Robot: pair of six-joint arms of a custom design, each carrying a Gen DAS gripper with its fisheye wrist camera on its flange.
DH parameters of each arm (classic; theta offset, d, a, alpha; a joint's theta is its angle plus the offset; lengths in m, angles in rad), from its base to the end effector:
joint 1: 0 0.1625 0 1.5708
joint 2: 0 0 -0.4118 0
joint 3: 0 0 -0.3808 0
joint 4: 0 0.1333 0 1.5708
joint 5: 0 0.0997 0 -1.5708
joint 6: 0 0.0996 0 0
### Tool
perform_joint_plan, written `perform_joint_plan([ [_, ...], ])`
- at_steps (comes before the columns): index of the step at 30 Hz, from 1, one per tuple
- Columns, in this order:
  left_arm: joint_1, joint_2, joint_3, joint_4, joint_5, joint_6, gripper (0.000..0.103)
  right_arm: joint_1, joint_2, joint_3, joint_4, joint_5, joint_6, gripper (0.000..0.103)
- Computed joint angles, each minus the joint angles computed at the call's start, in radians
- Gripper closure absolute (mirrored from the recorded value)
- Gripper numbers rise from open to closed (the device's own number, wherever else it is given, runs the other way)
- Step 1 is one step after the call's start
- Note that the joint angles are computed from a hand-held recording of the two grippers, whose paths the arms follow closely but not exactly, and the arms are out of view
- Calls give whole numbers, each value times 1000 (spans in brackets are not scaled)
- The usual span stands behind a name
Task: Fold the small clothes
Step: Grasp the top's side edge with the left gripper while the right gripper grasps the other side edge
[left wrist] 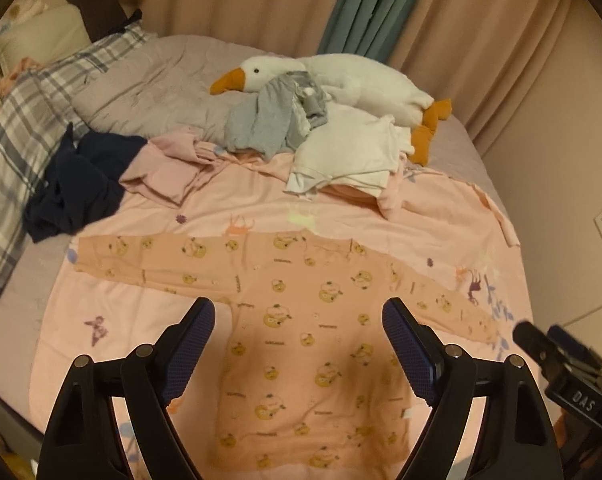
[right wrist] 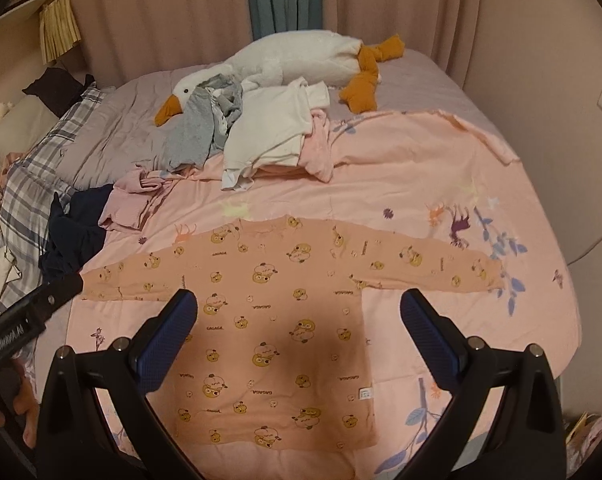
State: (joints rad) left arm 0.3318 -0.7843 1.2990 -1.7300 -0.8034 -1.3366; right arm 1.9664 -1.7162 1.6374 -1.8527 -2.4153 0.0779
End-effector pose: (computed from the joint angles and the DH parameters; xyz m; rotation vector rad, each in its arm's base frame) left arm -0.5878 -0.4167 0.1640 0.0585 2.4776 -0.8342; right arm 0.2225 -0.3802 0.5732 0.1794 -2.3214 0.6558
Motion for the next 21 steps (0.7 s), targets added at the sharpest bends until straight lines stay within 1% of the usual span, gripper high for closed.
perform_joint_plan([
  [3,35,-4,61,-75,-33,39,17,-100,-46,38,-51,97,-43,2],
  [5,71,-7,125,-166,-77,63,17,-187,-72,59,-100,169,-81,2],
  [6,95,-5,164,-219,-99,71,21,-242,-83,62,-112,210,-97,2],
  [7,119,4,182,-231,-121,63,30,-291,-88,57,-110,239,-92,4],
  [8,135,14,189,-240,-139,59,33,-344,-96,54,-123,278,-100,6],
  [9,156,21,212,-274,-160,62,36,-405,-113,60,-154,332,-128,6],
  [10,187,31,247,-334,-195,83,39,-453,-120,62,-174,360,-145,6],
  [11,200,36,267,-370,-214,96,42,-499,-126,69,-205,365,-168,6],
  [12,220,41,294,-424,-237,119,46,-525,-129,76,-235,365,-188,6],
  [13,248,50,320,-469,-264,122,48,-570,-137,90,-278,371,-224,6],
  [14,263,54,331,-475,-284,104,48,-596,-136,92,-292,362,-233,7],
  [15,277,53,350,-506,-304,99,48,-635,-137,90,-297,369,-240,7],
  [16,295,51,382,-580,-326,100,48,-683,-141,85,-300,410,-254,8],
  [17,302,50,401,-633,-330,109,48,-726,-140,75,-297,448,-262,10],
  [18,310,50,422,-698,-338,127,49,-762,-134,62,-290,473,-261,10],
  [19,325,55,436,-760,-366,153,49,-798,-124,44,-275,491,-241,11],
  [20,341,62,438,-793,-400,166,49,-831,-113,27,-266,516,-222,11],
  [21,352,71,430,-790,-411,167,58,-863,-109,16,-262,551,-211,12],
])
